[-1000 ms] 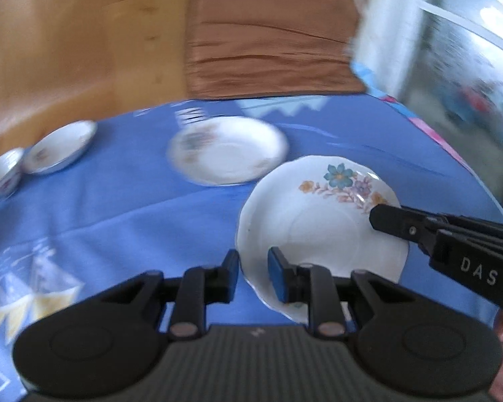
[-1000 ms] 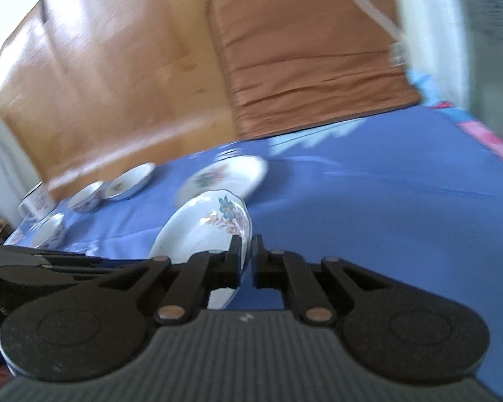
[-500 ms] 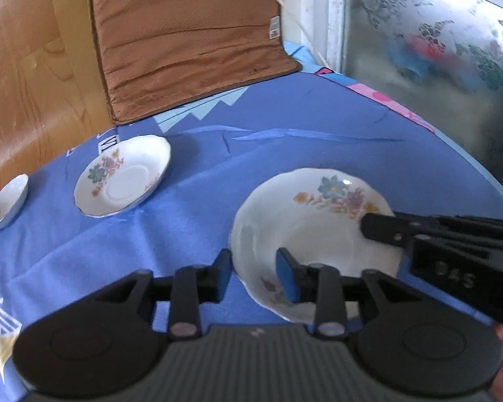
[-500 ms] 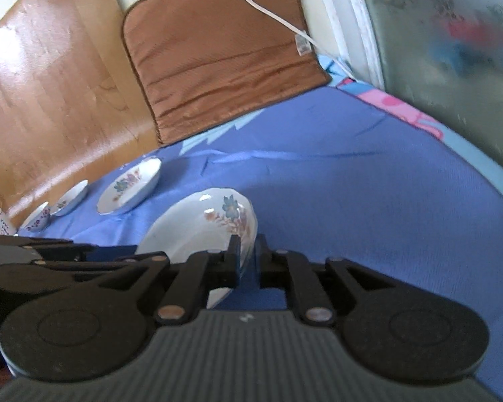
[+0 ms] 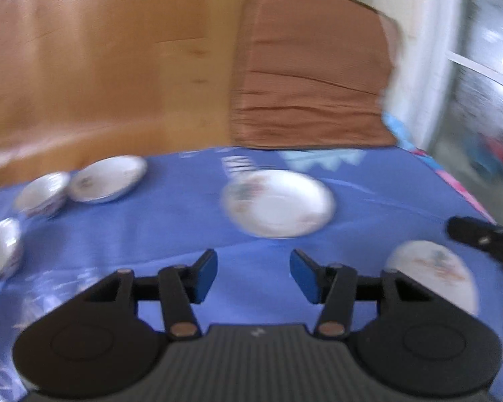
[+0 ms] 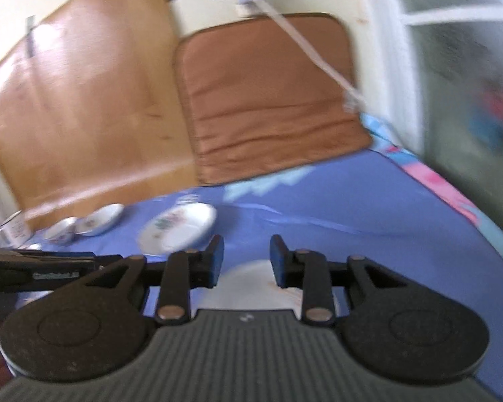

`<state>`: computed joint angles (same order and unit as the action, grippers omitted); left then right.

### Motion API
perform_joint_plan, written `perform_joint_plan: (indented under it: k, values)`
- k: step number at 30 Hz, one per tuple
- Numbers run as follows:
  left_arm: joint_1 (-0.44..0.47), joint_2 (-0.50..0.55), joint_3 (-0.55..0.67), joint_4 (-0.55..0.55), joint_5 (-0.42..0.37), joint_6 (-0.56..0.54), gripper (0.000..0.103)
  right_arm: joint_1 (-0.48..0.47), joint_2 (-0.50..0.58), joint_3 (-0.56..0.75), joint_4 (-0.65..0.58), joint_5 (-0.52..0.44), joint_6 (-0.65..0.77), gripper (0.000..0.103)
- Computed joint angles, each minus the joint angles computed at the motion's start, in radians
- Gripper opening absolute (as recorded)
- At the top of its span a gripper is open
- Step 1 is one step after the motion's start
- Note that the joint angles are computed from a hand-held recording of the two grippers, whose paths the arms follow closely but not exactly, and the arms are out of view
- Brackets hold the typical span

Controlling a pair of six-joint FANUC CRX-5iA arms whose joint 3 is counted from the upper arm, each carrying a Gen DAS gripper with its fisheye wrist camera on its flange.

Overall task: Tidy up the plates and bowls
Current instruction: 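Carry both saucers across the table and open both tools to set them down, then grasp a floral saucer with the right tool while the left tool grasps another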

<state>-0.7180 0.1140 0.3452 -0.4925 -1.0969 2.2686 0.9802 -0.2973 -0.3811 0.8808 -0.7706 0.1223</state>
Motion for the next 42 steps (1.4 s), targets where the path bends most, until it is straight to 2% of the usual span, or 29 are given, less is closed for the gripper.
perform_joint_plan:
  k: [3,6,10,12,14,19,26,30,31,33,34,36,40,42]
  values:
    - [0.036,-0.057,-0.064,-0.061,-0.036,0.072,0.049,-0.033,0.074,0.122,-0.181,0.076,0.184,0.034]
    - [0.074,-0.102,-0.12,-0.114,-0.082,0.146,0.049,-0.061,0.183,0.283,-0.367,0.101,0.383,0.034]
    - [0.128,-0.146,-0.185,-0.159,-0.118,0.21,0.049,-0.09,0.356,0.539,-0.597,0.043,0.605,0.034]
    - [0.168,-0.163,-0.218,-0.137,-0.098,0.223,0.049,-0.108,0.457,0.688,-0.711,-0.019,0.69,0.034]
    - [0.201,-0.18,-0.254,-0.102,-0.046,0.221,0.048,-0.116,0.538,0.797,-0.777,-0.073,0.714,0.034]
    - [0.164,-0.177,-0.279,-0.172,0.006,0.249,0.051,-0.127,0.724,1.033,-0.877,-0.19,0.691,0.034]
    - [0.17,-0.212,-0.321,-0.173,0.078,0.267,0.051,-0.123,0.927,1.302,-0.868,-0.324,0.608,0.034]
    - [0.203,-0.228,-0.344,-0.124,0.117,0.262,0.051,-0.136,1.004,1.421,-0.906,-0.37,0.568,0.033]
    - [0.212,-0.232,-0.352,-0.112,0.129,0.261,0.051,-0.135,1.028,1.461,-0.903,-0.394,0.564,0.03]
    - [0.222,-0.242,-0.365,-0.097,0.148,0.261,0.051,-0.132,1.081,1.551,-0.896,-0.464,0.557,0.015]
    - [0.231,-0.248,-0.373,-0.085,0.163,0.256,0.051,-0.128,1.091,1.566,-0.883,-0.484,0.555,0.01]
    - [0.256,-0.268,-0.401,-0.05,0.207,0.245,0.052,-0.127,1.048,1.495,-0.885,-0.443,0.564,0.01]
    - [0.345,-0.32,-0.486,0.099,0.33,0.173,0.055,-0.124,0.9,1.289,-0.914,-0.377,0.617,0.01]
    - [0.378,-0.338,-0.523,0.173,0.379,0.116,0.06,-0.123,0.792,1.144,-0.938,-0.338,0.66,0.01]
